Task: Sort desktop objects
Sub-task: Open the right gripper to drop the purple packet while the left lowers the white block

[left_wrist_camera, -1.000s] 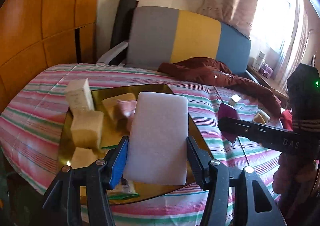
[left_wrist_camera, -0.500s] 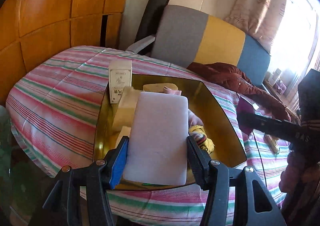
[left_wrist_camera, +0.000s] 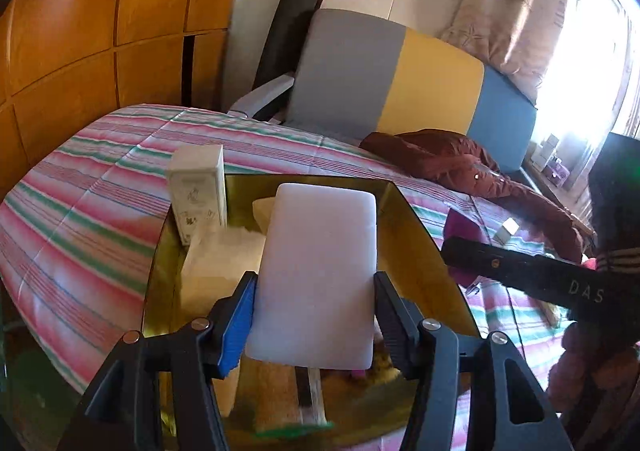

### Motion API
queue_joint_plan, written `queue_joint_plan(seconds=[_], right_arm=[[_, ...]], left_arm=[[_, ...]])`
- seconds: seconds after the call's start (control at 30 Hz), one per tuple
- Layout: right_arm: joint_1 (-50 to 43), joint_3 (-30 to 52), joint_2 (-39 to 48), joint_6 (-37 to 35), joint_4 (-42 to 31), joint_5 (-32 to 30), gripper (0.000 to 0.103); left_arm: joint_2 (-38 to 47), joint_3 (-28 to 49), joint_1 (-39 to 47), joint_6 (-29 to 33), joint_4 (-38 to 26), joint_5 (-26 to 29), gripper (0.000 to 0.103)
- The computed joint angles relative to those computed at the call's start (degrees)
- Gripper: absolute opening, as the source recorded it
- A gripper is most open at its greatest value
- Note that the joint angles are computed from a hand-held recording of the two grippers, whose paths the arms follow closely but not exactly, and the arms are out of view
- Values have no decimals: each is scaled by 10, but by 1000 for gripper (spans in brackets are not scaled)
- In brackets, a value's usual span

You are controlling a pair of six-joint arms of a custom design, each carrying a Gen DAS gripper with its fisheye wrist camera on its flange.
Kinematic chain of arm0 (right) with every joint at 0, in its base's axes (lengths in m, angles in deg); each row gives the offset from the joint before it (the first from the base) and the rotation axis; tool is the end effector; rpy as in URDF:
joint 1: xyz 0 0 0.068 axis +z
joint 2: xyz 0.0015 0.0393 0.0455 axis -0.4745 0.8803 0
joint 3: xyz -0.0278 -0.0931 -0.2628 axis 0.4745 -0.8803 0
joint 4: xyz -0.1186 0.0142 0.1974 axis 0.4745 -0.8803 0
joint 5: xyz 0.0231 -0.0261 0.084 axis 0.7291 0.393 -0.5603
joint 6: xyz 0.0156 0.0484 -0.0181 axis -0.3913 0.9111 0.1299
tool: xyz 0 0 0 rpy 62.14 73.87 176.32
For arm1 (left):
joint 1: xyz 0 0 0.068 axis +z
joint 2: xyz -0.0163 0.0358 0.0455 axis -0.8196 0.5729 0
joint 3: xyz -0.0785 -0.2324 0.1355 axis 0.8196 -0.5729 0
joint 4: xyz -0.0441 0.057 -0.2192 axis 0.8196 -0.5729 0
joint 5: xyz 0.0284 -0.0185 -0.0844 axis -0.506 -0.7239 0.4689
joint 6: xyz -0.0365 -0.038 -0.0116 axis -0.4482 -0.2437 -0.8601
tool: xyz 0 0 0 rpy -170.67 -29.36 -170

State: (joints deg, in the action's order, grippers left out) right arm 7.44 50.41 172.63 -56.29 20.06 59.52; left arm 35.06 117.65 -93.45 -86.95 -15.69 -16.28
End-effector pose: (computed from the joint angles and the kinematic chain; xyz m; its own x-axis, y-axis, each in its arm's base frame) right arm 0.2744 0.2137 0.2829 -0.7462 -0.2670 -0.6098 -0.5899 0.6897 0.4199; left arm 0.1608 -0.1051 0.2710 -0.6316 -0.3206 -0.7059 -0.2491 0.9461 -0.2068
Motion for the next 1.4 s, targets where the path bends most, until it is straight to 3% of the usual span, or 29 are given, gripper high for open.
queue_joint_plan(seconds=[0.2,0.4,0.47,0.53,0.6,0.77,1.07,1.4], right_arm=[[-4,42,35,23,-2,17,43],[-4,30,39,28,3,23,46],[-2,19,34,26,4,28,53],[-1,6,26,26,8,31,61],[0,-9,15,28,13,34,67],[5,-46,-22,17,18,63,75],[10,-104,-83,22,35,91,80],[40,-146,-121,8,40,137,85]], left_arm=[[15,-8,42,24,22,38,59],[5,-25,57,8,16,55,60],[11,-23,49,3,9,44,62],[24,-16,43,5,0,40,72],[30,-15,38,4,1,42,73],[23,0,3,-24,-27,1,74],[9,55,-81,-105,-154,-96,77],[-2,74,-145,-159,-214,-130,77]])
